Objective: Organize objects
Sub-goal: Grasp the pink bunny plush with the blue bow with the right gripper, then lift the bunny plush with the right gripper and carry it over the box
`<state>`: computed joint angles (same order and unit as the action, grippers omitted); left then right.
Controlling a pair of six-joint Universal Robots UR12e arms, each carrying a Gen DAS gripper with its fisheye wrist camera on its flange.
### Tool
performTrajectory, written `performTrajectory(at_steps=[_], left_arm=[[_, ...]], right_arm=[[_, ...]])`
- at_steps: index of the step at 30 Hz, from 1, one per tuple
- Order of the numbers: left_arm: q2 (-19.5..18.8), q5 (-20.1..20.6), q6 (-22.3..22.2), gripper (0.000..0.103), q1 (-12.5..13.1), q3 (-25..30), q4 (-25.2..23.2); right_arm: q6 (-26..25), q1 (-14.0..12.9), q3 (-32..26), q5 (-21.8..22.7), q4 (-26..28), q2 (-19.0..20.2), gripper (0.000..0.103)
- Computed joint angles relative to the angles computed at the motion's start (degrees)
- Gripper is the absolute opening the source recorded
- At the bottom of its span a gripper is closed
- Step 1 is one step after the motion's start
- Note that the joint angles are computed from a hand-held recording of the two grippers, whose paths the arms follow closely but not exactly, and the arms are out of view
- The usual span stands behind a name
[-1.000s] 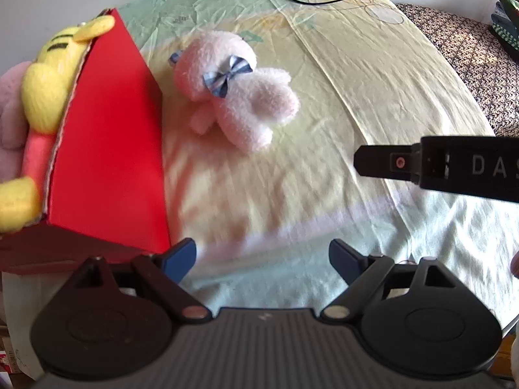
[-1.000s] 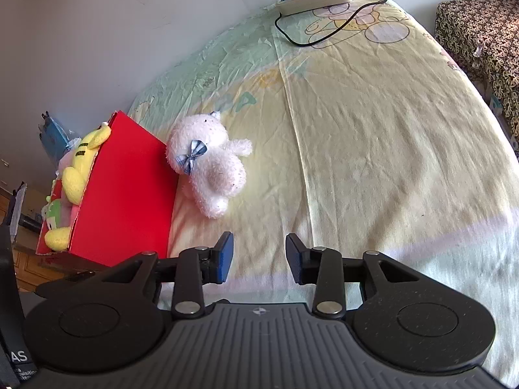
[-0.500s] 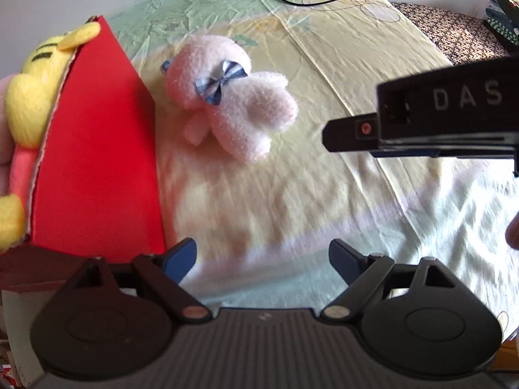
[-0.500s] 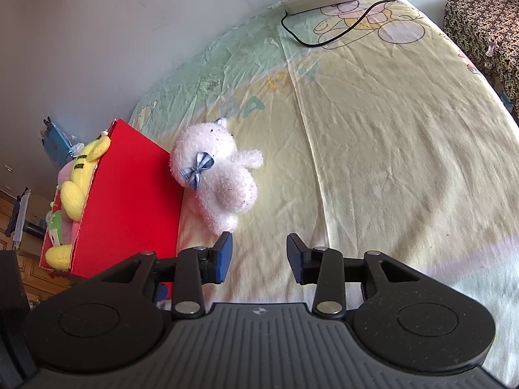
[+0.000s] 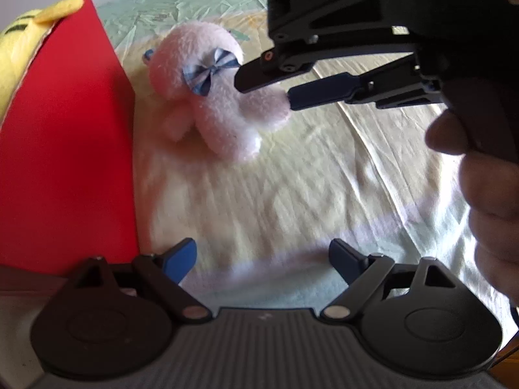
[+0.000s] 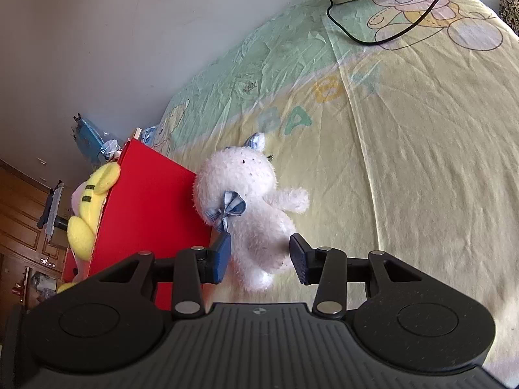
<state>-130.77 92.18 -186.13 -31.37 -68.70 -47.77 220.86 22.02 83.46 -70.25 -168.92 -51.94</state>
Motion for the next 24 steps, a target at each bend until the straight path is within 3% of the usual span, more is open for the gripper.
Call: performTrajectory(at_steps=[3, 6, 9, 17, 24], left_arm=[[0.27, -1.07, 0.28, 0.088, 0.22, -0.71, 0.97], [0.44, -2.1, 0.39, 0.088, 0.4, -1.1, 1.65], [0.53, -3.14, 0.16, 0.088, 0.55, -1.39, 2.45], [1.04, -2.72, -0.05, 0.087, 0.5, -2.96, 5.39], [1.76, -3.78, -0.32, 0.088, 0.96, -4.23, 6.39]], right_arm=[[0.91, -0.22, -0.55, 0.63, -0.29, 0.84, 0.045], [3.67, -0.61, 0.05, 2.05, -2.46, 1.25, 0.037], [5.81, -0.78, 1.12, 1.31, -4.8, 1.13, 0.037], [4.74, -0.93, 0.94, 4.2, -7.34, 2.36, 0.038], [9.12, -1.37, 1.71, 7.15, -10.85, 2.92, 0.028]])
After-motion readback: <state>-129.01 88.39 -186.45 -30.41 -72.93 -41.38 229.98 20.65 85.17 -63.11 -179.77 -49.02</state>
